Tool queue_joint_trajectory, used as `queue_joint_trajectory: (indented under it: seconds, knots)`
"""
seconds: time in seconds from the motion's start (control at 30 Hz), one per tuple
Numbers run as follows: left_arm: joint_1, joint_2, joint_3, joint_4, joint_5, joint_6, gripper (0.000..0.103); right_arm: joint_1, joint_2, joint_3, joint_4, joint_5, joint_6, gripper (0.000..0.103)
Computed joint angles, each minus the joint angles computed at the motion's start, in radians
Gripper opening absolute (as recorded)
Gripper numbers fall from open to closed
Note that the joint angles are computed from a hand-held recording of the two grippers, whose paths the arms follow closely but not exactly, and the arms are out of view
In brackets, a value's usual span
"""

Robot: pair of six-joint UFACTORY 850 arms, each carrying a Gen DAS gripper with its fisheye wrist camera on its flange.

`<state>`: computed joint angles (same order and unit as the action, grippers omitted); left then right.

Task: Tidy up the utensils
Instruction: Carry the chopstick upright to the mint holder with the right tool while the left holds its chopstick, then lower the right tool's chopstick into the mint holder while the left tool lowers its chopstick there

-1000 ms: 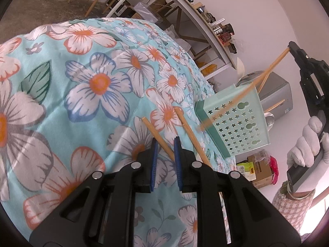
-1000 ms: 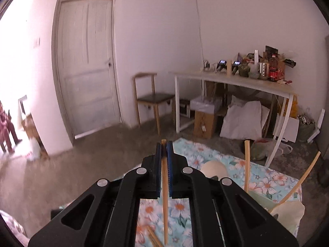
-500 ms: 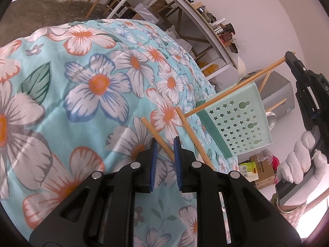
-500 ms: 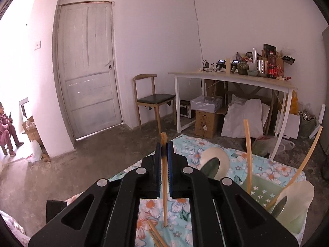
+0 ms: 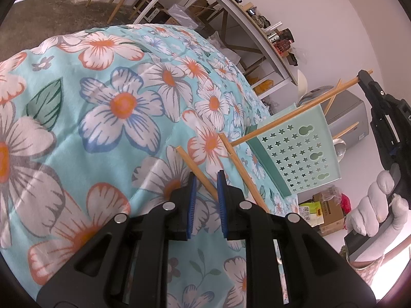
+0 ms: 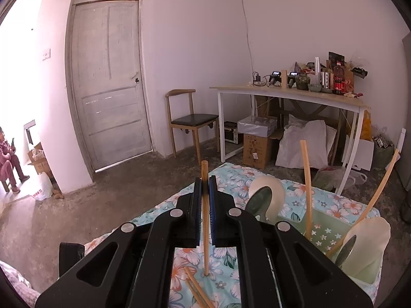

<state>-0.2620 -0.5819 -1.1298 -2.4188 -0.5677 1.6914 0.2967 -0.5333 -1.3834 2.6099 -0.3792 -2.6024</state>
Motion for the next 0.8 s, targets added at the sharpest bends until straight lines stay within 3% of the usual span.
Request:
queue_joint_trajectory:
  seconds: [0.43,0.8]
  knots:
    - [0.013,0.03,0.037,-0.019,-0.042,0.054,0.014,-0.011,0.087,0.087,0.161,-0.059,-0.151,0.006]
    - [0.038,0.217,0.156,-0.205,-0.13,0.331,0.007,-0.03,0.193,0.194,0.277,-0.141,-0.264,0.006]
